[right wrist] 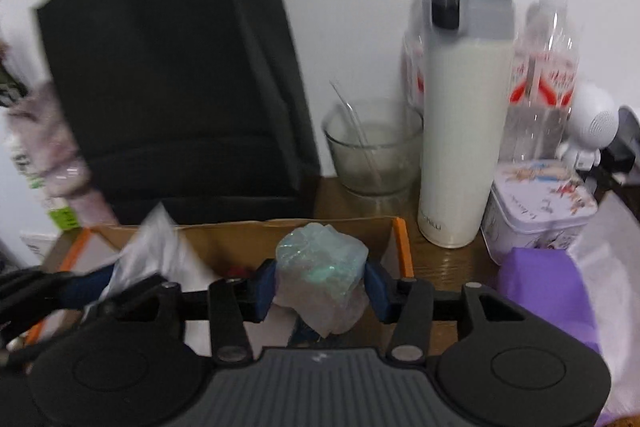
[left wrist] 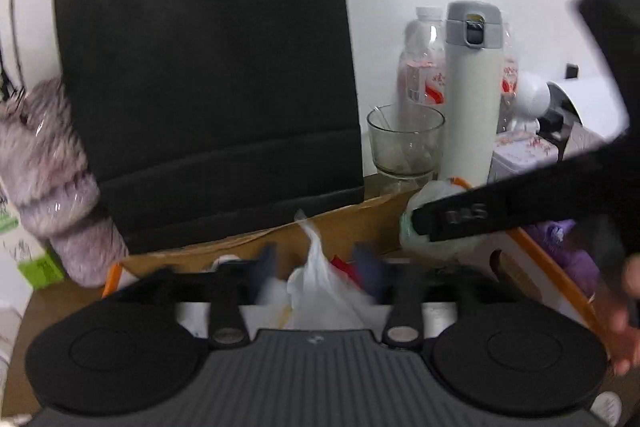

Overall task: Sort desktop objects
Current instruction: 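Carry tissue and bag into the red cardboard box and open both tools, then move both open tools back over the table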

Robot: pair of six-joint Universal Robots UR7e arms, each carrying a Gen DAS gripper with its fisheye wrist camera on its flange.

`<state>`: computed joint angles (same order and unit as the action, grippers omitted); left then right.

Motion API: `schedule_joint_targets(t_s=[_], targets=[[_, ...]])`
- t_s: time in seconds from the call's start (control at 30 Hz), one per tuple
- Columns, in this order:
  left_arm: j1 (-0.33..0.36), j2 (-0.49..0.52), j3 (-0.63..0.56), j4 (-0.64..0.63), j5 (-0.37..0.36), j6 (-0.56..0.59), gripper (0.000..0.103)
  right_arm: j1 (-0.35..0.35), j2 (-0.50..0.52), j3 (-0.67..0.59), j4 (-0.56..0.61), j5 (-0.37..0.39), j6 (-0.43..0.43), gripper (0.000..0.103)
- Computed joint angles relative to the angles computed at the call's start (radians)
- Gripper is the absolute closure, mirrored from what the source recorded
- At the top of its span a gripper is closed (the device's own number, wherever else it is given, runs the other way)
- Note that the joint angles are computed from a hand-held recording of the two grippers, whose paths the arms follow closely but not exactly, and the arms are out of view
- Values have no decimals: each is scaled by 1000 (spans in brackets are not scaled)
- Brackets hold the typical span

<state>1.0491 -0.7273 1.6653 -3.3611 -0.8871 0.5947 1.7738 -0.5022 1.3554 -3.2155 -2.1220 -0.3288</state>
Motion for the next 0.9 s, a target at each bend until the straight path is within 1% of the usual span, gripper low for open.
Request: schedule_joint_targets(t_s=[0.03, 0.07, 0.1, 0.13, 0.2, 0.3, 0.37, 0.43, 0.5, 0.53, 0.57, 0.6, 0.67, 0.73, 0.8, 0.83, 0.9], targets=[[4, -6, 7, -10, -21, 6, 26, -1, 7, -16, 19, -4, -3, 41], [5, -12, 14, -20, -32, 19, 26, 0, 12, -23, 15, -7, -11, 34], [2, -13, 14, -32, -23, 34, 26, 2, 16, -27, -1, -10, -20, 29], [-4, -10, 13, -54, 4, 53, 25, 5, 17, -28, -11, -13, -27, 23], [-14, -16, 14, -61, 54, 57, 25, 11, -3, -7, -12, -13, -20, 23], [-40, -55, 50, -54, 139, -16, 22, 17, -64, 73, -28, 22, 6, 23], [-58, -103, 109, -45, 196, -107, 18, 25, -115, 157, -53, 36, 14, 22], [-74, -174, 186, 12, 236, -223, 17, 38, -165, 254, -94, 41, 11, 21], [-92, -234, 266, 30, 278, -318, 15, 50, -211, 364, -154, 49, -11, 17], [-102, -266, 314, 20, 287, -350, 9, 53, -233, 420, -188, 61, -32, 14], [-114, -298, 365, 9, 289, -383, 5, 59, -252, 477, -226, 73, -51, 13], [-123, -324, 400, 23, 288, -409, 5, 67, -269, 534, -261, 80, -69, 13], [-150, -375, 484, 48, 310, -459, 5, 80, -287, 621, -328, 76, -93, 13], [-180, -419, 571, 41, 325, -499, 3, 96, -292, 699, -407, 73, -114, 13], [-203, -481, 659, 52, 293, -543, 3, 107, -292, 775, -498, 97, -149, 13], [-209, -501, 686, 69, 279, -562, 3, 114, -287, 809, -550, 97, -171, 13], [-234, -551, 750, 137, 274, -623, 3, 139, -264, 860, -641, 49, -189, 13]])
